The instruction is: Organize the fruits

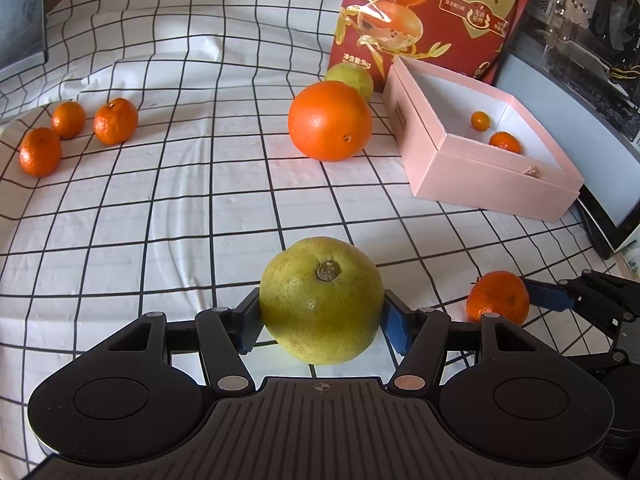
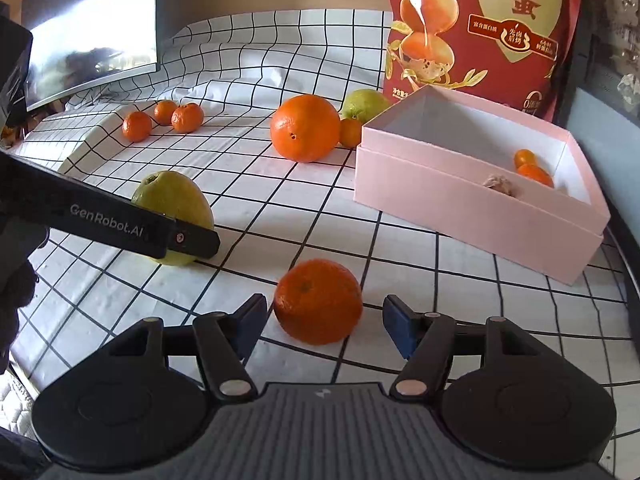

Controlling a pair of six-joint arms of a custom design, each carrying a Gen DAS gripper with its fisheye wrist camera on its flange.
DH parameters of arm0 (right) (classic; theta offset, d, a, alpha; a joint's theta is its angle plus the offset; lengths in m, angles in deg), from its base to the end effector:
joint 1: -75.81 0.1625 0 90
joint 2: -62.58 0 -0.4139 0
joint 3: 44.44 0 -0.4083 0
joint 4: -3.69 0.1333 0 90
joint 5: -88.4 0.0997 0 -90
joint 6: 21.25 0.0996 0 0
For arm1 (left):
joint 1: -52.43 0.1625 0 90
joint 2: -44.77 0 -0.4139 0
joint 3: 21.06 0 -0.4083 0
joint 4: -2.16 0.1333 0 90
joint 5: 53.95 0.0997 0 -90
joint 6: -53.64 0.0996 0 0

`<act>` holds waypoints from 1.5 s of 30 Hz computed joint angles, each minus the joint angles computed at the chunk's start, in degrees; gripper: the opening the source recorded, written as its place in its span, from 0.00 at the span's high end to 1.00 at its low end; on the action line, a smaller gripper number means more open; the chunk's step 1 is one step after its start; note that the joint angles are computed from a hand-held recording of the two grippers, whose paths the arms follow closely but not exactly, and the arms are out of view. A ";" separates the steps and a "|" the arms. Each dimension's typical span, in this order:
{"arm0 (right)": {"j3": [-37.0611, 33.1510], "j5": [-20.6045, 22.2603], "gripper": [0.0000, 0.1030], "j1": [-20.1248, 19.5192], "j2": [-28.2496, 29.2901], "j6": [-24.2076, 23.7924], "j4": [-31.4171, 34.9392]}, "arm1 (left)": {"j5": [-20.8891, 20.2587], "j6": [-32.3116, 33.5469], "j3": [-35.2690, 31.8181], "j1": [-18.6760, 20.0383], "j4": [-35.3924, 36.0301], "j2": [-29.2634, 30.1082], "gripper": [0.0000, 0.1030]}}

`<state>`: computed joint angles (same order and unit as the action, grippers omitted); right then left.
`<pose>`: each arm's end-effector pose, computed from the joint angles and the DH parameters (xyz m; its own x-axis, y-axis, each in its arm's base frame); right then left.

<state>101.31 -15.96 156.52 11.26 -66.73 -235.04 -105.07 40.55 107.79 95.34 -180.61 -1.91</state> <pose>0.0485 -0.3764 0.1032 -0.7147 -0.1616 0.6805 -0.5924 0.6570 -0.4662 -0.1976 -0.4511 0.0013 -0.7617 0.3272 -0.5593 0.5620 0.7632 -0.3189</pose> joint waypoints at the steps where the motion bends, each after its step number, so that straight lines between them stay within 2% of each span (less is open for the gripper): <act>1: 0.02 0.00 0.45 0.07 0.02 -0.22 0.04 | 0.05 -0.06 -0.08 0.00 0.16 0.03 0.36; 2: 0.06 -0.07 0.54 0.21 -0.25 -0.48 0.51 | 0.04 -0.21 -0.20 0.02 0.58 0.01 0.36; 3: 0.25 0.11 0.56 0.20 -0.80 -0.63 1.25 | -0.26 -0.38 -0.35 0.18 1.07 -0.03 0.36; 17: 2.04 -1.86 0.57 -2.55 -3.55 -0.53 -3.35 | 0.63 -2.42 -0.63 -0.15 2.18 0.09 0.36; 27: 2.93 -2.32 0.57 -4.89 -1.88 -1.71 -9.03 | 3.17 -5.10 -0.81 -1.10 0.22 1.57 0.36; 34: 2.97 -3.05 0.57 -5.73 -2.68 -1.12 -10.25 | -1.80 -0.92 -2.90 -0.49 -3.55 2.48 0.36; 36: 2.86 -3.14 0.57 -5.44 -4.02 0.00 -9.67 | -4.58 2.43 -5.00 -0.59 -5.83 2.75 0.36; 38: 3.01 -0.98 0.57 -4.83 -6.23 -0.08 -10.27 | -7.12 6.98 -9.09 -0.92 -7.17 3.49 0.36; 39: 2.48 -0.52 0.57 -3.86 -7.37 -1.54 -10.61 | -8.32 9.24 -12.05 -1.15 -7.32 4.18 0.36; 41: -0.56 -2.60 0.57 -0.59 -8.95 -4.97 -10.57 | -11.18 12.29 -18.41 -1.24 -7.40 6.09 0.36; 43: -4.72 -5.43 0.57 2.38 -10.86 -7.08 -7.63 | -13.00 13.99 -26.83 -1.05 -1.31 9.00 0.36; 45: -8.77 -7.23 0.57 3.64 -12.83 -6.84 -1.63 | -12.99 14.59 -35.72 -0.53 7.81 13.02 0.36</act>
